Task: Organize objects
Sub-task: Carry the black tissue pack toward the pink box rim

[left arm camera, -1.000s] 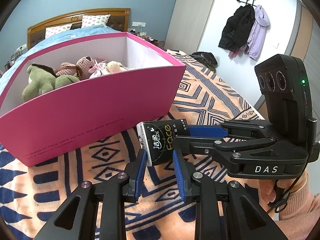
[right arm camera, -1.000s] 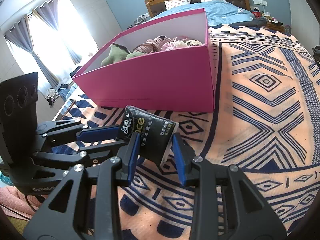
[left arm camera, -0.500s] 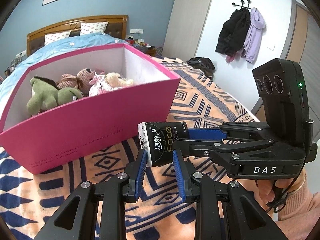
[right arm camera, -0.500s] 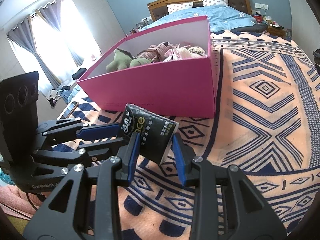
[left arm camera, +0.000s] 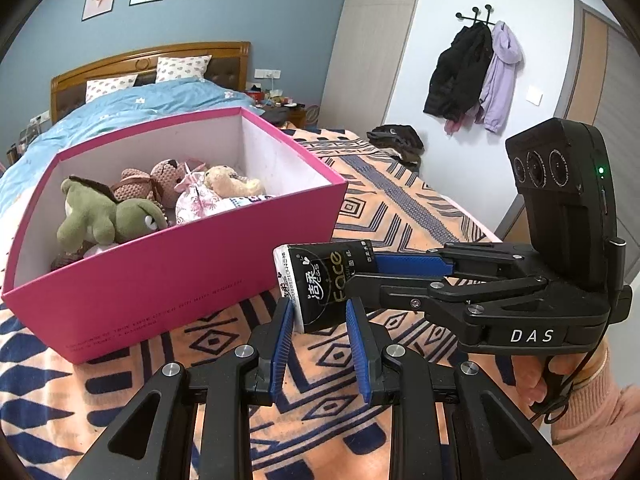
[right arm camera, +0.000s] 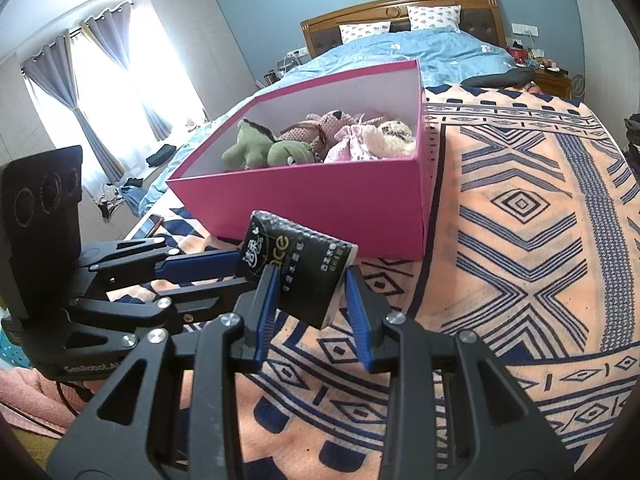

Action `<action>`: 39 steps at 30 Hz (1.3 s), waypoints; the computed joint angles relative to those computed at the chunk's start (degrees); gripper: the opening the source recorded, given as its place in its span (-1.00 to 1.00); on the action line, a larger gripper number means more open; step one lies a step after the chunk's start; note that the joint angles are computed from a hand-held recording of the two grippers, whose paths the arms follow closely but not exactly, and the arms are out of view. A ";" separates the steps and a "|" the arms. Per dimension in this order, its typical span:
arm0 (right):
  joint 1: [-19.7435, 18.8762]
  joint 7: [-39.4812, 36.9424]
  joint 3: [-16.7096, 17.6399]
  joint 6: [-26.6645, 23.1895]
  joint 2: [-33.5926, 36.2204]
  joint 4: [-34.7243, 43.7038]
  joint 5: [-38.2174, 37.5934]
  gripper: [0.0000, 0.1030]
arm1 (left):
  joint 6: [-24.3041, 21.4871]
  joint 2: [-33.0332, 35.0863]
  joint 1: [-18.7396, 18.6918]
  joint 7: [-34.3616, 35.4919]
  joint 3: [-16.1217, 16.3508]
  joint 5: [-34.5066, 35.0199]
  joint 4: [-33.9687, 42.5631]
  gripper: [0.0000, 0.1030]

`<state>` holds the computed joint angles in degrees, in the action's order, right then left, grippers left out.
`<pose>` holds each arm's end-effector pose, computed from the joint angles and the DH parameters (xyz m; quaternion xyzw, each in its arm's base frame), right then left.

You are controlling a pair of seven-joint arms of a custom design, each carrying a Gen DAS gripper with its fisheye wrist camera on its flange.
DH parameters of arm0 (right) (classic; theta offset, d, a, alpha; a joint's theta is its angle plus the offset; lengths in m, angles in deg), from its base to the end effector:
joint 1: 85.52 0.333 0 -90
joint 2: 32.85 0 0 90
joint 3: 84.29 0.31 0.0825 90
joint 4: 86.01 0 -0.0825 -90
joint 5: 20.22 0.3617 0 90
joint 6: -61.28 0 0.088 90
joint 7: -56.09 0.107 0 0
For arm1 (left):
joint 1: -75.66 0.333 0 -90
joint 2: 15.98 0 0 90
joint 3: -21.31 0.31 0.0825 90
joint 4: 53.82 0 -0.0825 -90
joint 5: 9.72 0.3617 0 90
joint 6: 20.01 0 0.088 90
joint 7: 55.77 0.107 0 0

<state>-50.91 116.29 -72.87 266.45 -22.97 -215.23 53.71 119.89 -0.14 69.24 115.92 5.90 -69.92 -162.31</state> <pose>0.4347 0.2729 0.3802 -0.5872 0.6815 -0.1809 0.3977 0.5814 -0.2226 0.3999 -0.2415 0.8753 -0.4189 0.0022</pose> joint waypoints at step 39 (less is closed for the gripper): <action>-0.38 -6.62 0.47 2.21 -0.75 2.57 2.25 -0.27 | -0.18 0.90 0.11 -1.28 -0.22 -0.51 3.33 -0.49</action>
<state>-51.29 109.67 -72.40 268.66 -23.72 -212.66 55.96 119.71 0.76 69.36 114.64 5.68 -70.44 -158.99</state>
